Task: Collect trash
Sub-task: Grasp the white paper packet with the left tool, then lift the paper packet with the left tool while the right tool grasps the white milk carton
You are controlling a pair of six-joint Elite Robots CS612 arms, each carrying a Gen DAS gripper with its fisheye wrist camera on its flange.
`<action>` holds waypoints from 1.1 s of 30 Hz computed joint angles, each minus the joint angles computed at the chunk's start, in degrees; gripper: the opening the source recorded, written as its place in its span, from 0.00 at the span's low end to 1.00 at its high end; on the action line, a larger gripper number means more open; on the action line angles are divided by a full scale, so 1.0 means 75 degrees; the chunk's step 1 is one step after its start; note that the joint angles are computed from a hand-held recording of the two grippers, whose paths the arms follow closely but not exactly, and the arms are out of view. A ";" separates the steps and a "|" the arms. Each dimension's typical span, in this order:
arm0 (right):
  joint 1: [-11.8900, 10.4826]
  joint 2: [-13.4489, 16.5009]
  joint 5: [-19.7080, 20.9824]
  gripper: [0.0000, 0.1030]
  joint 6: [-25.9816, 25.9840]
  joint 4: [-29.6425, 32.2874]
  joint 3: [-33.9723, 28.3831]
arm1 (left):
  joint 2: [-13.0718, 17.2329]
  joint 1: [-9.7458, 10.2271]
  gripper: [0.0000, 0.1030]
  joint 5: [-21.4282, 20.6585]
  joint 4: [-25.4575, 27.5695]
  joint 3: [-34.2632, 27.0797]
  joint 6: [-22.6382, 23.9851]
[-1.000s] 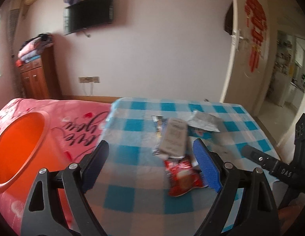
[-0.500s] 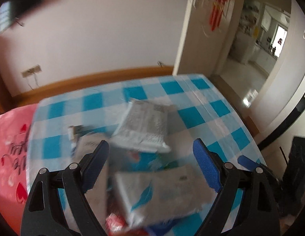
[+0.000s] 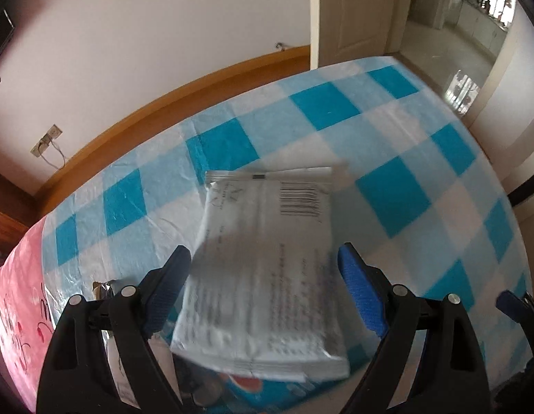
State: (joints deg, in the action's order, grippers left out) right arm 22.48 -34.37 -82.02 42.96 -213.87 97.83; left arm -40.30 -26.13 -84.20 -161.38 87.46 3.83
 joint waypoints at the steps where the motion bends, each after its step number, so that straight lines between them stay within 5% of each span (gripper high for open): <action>1: -0.0012 0.0005 0.0045 0.92 0.0016 -0.0009 -0.0001 | 0.0031 0.0028 0.85 -0.0083 0.0132 -0.0069 -0.0040; 5: -0.0037 0.0014 0.0168 0.92 0.0021 -0.0006 -0.0014 | 0.0118 0.0077 0.84 -0.0154 0.0238 -0.0173 -0.0269; 8: -0.0037 0.0008 0.0172 0.92 -0.0019 0.0051 -0.0013 | 0.0095 0.0047 0.77 -0.0043 -0.0029 -0.0046 -0.0336; 17: -0.0015 -0.0025 0.0118 0.92 -0.0247 0.0320 -0.0031 | -0.0272 0.0004 0.75 -0.0241 -0.0877 0.0712 -0.0488; 33: 0.0160 -0.0097 -0.0084 0.92 -0.0735 0.0784 -0.0142 | -0.1282 0.0357 0.75 -0.0658 -0.3610 0.2767 -0.1897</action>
State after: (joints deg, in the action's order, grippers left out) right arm 23.68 -35.10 -82.65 37.46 -208.00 96.76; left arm -49.91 -23.45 -89.14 -188.46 108.21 -10.40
